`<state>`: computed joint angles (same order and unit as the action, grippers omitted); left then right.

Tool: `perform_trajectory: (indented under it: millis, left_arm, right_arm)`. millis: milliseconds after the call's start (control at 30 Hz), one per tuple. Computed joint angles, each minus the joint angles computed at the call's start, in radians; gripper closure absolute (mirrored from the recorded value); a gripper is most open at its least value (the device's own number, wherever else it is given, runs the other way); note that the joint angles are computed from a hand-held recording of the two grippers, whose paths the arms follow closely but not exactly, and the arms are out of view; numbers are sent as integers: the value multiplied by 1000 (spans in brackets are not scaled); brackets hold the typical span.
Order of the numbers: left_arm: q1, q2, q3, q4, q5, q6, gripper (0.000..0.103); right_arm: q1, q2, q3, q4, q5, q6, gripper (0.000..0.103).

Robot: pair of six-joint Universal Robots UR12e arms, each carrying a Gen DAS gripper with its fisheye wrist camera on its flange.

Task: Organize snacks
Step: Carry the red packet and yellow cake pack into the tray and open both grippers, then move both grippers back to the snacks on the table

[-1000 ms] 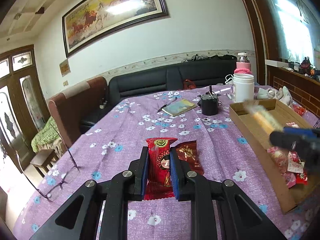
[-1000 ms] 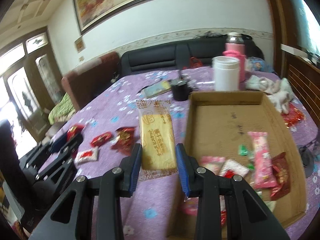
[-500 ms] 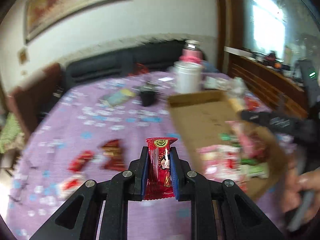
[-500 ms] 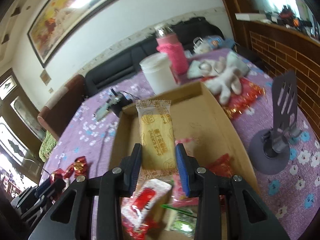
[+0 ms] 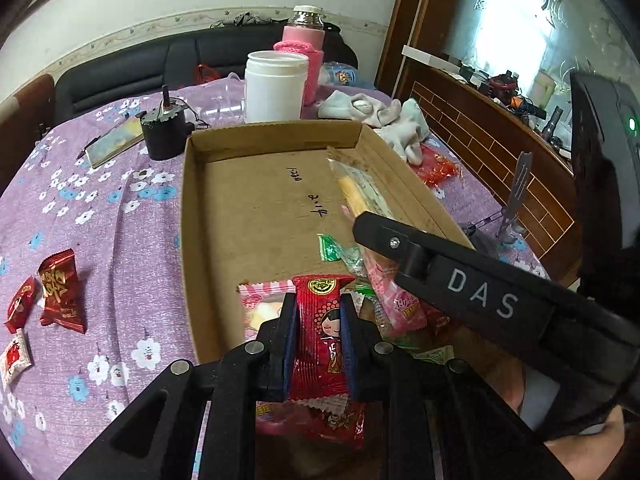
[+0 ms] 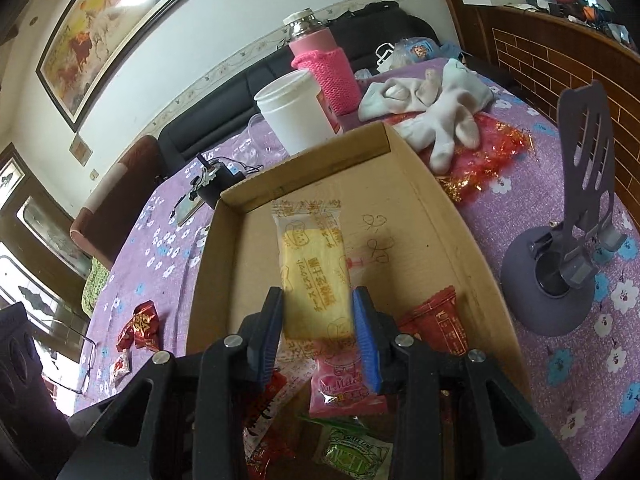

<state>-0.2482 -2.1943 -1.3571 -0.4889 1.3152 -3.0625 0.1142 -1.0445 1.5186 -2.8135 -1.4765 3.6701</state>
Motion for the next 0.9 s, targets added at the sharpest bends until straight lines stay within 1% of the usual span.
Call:
perform_trajectory:
  millis: [100,133,167,200,233,267,300,500,633,733,833,900]
  left_arm:
    - [-3,4,-8,7,12,12,82]
    - [-2,7,-12,9,6,12,81]
    - [0,10,-15,12,1,11,77]
    - [1,13,-19,20,-2,9,71]
    - [2,17,-25,32,-3,8,67]
    - [3,22,-33,47,-3,5,59]
    - [5,28,-41,60,-3,2,55]
    - [30,62,-85,99,-39,-17,55]
    - [55,85,-121,116,-46,-40,55]
    - [77,99,-141,122,-44,-53,55]
    - [97,111,-160,135,-23,-54,55]
    - [113,120,-173,147,-12,-55,55]
  right_arm:
    - [3,-1,-1,0,-11,-1,67]
    - [3,-1,-1,-2,-13,-2,67]
    - [3,-2,0,-5,-16,-1,66]
    - [3,-3,1,-11,-18,2,66]
    - [3,-4,3,-17,-18,3,66]
    - [3,-4,3,-22,-18,3,66]
    - [3,-5,4,-29,-19,4,66]
    - [12,-10,10,-70,-50,-10,66]
    - [19,-9,13,-108,-56,-25,65]
    - [27,-7,12,-136,-42,-51,65]
    - [38,-4,6,-155,-16,-99,65]
    - [46,-1,2,-162,2,-130,62]
